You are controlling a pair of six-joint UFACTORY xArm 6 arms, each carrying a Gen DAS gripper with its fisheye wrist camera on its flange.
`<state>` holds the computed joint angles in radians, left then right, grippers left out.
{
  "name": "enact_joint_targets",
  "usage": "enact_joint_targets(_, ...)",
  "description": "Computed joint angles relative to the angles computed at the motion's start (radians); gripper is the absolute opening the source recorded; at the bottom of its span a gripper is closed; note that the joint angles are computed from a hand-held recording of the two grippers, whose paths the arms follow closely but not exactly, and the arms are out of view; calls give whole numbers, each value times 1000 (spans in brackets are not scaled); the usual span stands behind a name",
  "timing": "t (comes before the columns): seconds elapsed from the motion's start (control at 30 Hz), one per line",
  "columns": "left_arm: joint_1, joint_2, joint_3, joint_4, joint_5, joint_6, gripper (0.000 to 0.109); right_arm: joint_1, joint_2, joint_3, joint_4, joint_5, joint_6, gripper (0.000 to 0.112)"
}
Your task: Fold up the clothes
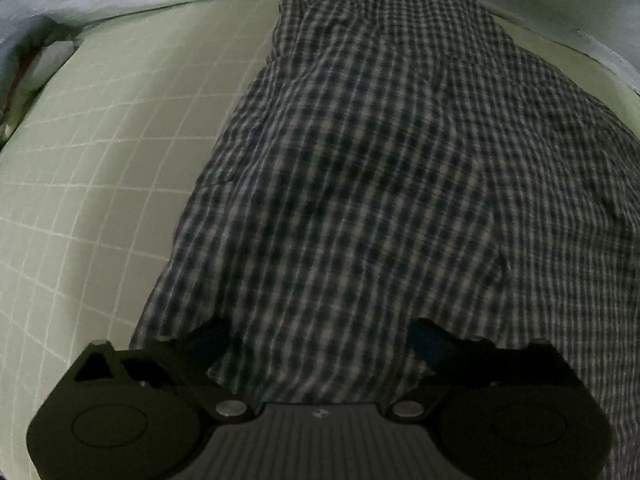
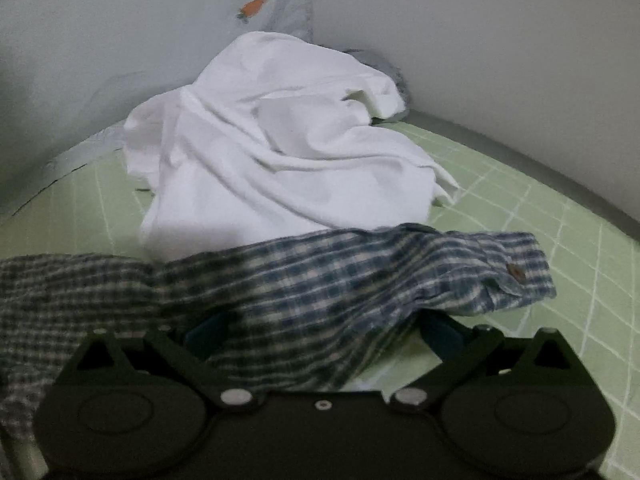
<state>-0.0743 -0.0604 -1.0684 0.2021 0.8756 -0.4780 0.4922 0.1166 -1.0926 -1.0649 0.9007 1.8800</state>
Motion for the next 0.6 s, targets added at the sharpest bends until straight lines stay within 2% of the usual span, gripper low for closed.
enact_joint_targets(0.07,12,6,-1,-27,-9,16,103,1,-9,6,-23,-15,-13,77)
enact_joint_targets(0.13,21,7,1,-43,-20,31,103,-2,-18,7,-30,-48,-56,27)
enact_joint_targets(0.23,23,0,13,-38,-36,47,103,13,-13,-27,-24,-32,-122,8)
enact_joint_targets(0.33,26,-8,25,-38,-46,50,103,45,-11,-65,-88,-28,-152,5)
enact_joint_targets(0.43,26,-19,39,-32,-56,43,103,66,6,-123,-172,-112,-169,4)
enact_joint_targets(0.5,17,-23,46,-27,-60,30,103,76,40,-183,-216,-205,-192,4)
enact_joint_targets(0.6,13,-43,69,-24,-66,24,103,76,121,-291,-245,-406,-227,4)
